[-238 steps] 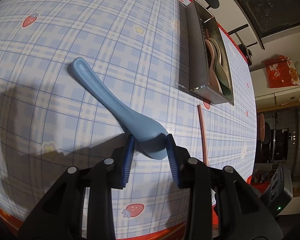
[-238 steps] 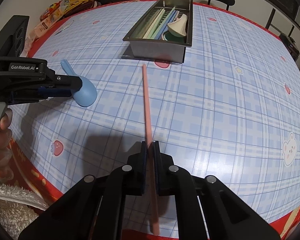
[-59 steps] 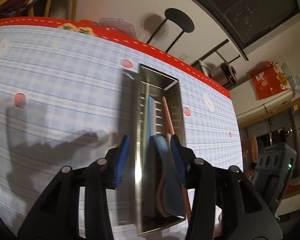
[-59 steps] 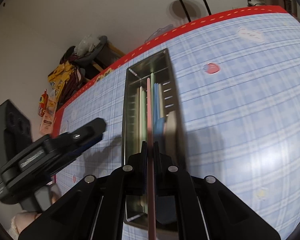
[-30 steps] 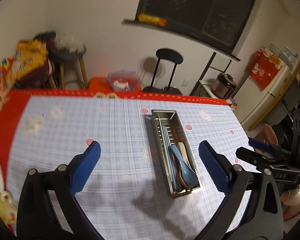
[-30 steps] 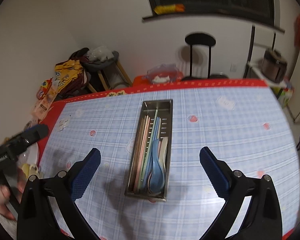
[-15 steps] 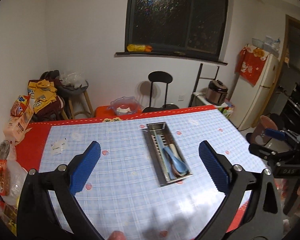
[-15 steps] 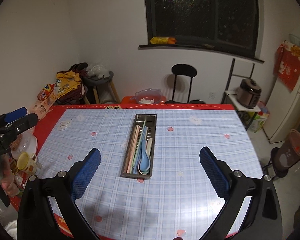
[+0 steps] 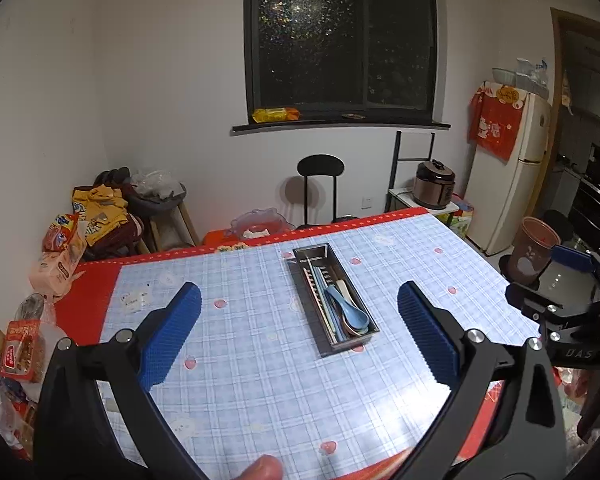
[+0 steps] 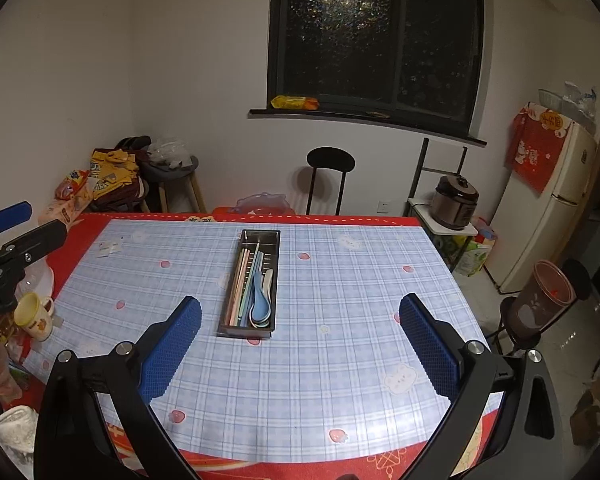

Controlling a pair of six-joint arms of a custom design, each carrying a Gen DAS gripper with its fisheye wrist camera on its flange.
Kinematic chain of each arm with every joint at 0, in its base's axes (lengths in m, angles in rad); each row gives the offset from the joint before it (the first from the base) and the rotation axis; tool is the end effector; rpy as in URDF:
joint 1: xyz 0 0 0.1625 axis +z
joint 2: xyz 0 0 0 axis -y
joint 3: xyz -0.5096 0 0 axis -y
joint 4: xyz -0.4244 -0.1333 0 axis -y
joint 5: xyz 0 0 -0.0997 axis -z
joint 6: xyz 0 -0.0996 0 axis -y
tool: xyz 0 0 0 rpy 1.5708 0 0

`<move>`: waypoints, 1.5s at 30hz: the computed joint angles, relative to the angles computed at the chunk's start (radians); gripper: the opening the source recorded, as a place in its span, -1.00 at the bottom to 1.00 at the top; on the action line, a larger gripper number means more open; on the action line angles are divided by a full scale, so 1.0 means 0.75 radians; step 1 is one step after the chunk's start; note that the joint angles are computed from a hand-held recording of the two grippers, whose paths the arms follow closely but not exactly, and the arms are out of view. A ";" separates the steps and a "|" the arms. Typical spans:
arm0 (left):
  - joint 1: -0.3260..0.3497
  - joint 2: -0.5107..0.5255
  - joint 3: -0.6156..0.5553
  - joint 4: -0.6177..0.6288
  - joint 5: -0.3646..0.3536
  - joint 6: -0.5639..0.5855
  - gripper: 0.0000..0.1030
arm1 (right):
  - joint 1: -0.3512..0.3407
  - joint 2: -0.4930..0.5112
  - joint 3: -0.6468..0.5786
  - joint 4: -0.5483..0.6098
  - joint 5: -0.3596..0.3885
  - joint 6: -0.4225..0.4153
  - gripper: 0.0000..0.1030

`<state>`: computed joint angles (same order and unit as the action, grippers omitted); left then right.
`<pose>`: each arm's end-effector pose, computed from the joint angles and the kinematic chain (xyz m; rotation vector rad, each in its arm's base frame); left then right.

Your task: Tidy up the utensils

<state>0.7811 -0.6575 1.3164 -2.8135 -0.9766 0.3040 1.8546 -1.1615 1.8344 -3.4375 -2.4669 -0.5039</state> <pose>-0.4830 -0.7451 0.2002 1.1263 2.3016 -0.9321 0.2295 -0.5885 0.4353 0.1540 -1.9670 1.1679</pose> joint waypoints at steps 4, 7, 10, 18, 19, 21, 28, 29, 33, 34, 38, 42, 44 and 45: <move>-0.004 -0.016 0.039 -0.004 -0.017 -0.022 0.88 | 0.002 0.003 0.008 -0.021 -0.037 -0.011 0.88; -0.006 -0.015 0.047 -0.006 -0.011 -0.016 0.89 | 0.005 0.012 0.001 -0.054 -0.043 -0.025 0.88; -0.007 -0.012 0.048 -0.008 -0.005 -0.007 0.88 | 0.006 0.014 -0.001 -0.068 -0.033 -0.027 0.88; -0.010 -0.009 0.042 0.008 -0.006 -0.006 0.89 | 0.013 0.032 -0.015 -0.105 -0.066 -0.054 0.88; -0.010 -0.009 0.042 0.010 -0.008 -0.006 0.89 | 0.013 0.034 -0.016 -0.110 -0.071 -0.059 0.88; -0.011 -0.011 0.041 0.016 -0.010 -0.007 0.88 | 0.012 0.035 -0.020 -0.108 -0.076 -0.062 0.88; -0.012 0.000 0.025 0.028 -0.017 -0.017 0.88 | 0.005 0.030 -0.022 -0.116 -0.079 -0.074 0.88; -0.012 0.002 0.023 0.028 -0.016 -0.017 0.89 | 0.003 0.029 -0.022 -0.118 -0.076 -0.076 0.89; -0.011 0.004 0.018 0.040 -0.005 -0.035 0.89 | 0.000 0.024 -0.019 -0.114 -0.074 -0.072 0.88; -0.011 0.005 0.015 0.047 -0.002 -0.043 0.89 | -0.002 0.022 -0.017 -0.112 -0.072 -0.071 0.88; -0.012 0.013 0.006 0.059 0.015 -0.059 0.88 | -0.011 0.013 -0.013 -0.098 -0.061 -0.054 0.88; -0.015 0.016 0.005 0.049 0.021 -0.057 0.89 | -0.014 0.015 -0.017 -0.098 -0.070 -0.055 0.88; -0.017 0.016 0.009 0.040 0.021 -0.054 0.88 | -0.015 0.015 -0.018 -0.095 -0.072 -0.054 0.88; -0.018 0.017 0.008 0.037 0.023 -0.052 0.88 | -0.015 0.014 -0.017 -0.095 -0.071 -0.054 0.88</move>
